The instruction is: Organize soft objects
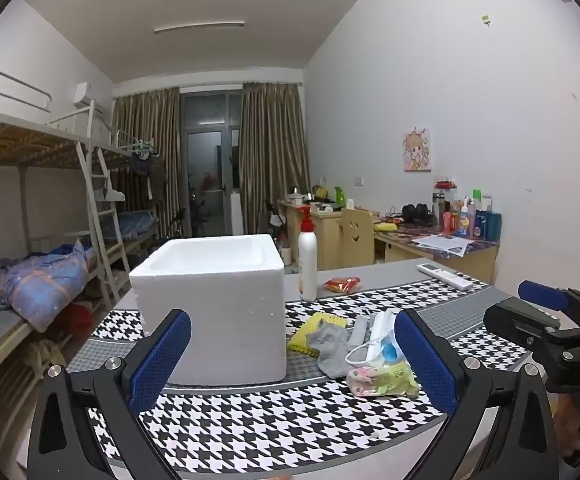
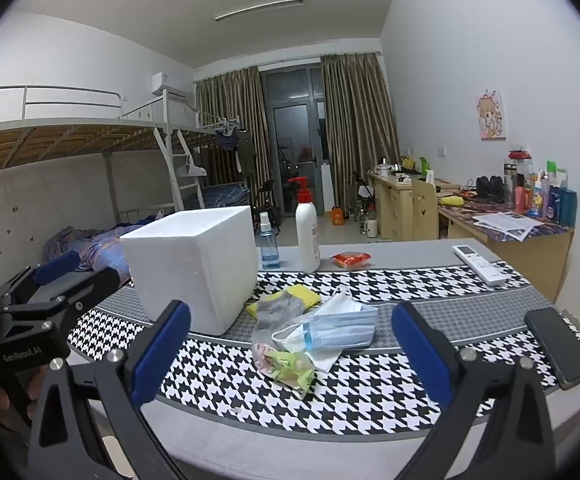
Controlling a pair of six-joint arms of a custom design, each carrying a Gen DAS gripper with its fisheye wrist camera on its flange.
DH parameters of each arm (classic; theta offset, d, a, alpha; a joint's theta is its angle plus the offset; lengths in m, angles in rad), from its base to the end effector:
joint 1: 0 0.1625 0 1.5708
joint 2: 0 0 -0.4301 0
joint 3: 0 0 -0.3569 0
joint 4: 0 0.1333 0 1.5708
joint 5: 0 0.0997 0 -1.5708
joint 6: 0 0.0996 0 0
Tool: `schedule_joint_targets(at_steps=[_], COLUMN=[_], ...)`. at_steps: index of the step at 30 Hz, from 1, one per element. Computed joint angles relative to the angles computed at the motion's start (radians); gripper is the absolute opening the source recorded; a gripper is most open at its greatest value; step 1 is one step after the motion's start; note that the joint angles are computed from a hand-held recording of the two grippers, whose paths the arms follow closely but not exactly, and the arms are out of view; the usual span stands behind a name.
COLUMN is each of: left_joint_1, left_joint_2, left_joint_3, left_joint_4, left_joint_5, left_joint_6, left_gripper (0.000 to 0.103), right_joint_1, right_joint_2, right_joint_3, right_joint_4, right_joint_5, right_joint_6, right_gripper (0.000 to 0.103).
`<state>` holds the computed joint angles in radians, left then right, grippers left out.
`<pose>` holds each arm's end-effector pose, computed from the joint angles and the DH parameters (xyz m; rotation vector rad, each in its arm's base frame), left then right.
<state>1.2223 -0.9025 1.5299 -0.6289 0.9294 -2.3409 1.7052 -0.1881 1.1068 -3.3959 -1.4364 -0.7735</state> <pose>-0.0357 -0.6631 0.1910 0.4551 1.7572 -1.5528 0.2496 -0.7516 -0.0231 1.2556 -2.3728 1.2973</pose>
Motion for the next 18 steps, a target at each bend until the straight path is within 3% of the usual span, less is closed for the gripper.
schedule_joint_targets(at_steps=[5,18], left_joint_1=[0.003,0.007], left_joint_2=[0.018,0.006], left_joint_3=[-0.059,-0.022], left_joint_4=[0.104,0.051], left_joint_5=[-0.016,0.007], left_joint_6=[-0.058,-0.041], left_gripper=[0.102,0.102], right_joint_1=[-0.002,0.001], right_joint_2=[0.0,-0.002], right_joint_3=[0.004,0.007], right_joint_4=[-0.008,-0.012], right_joint_5=[0.008,0.003], right_joint_6=[0.001,-0.005], right_gripper=[0.102,0.102])
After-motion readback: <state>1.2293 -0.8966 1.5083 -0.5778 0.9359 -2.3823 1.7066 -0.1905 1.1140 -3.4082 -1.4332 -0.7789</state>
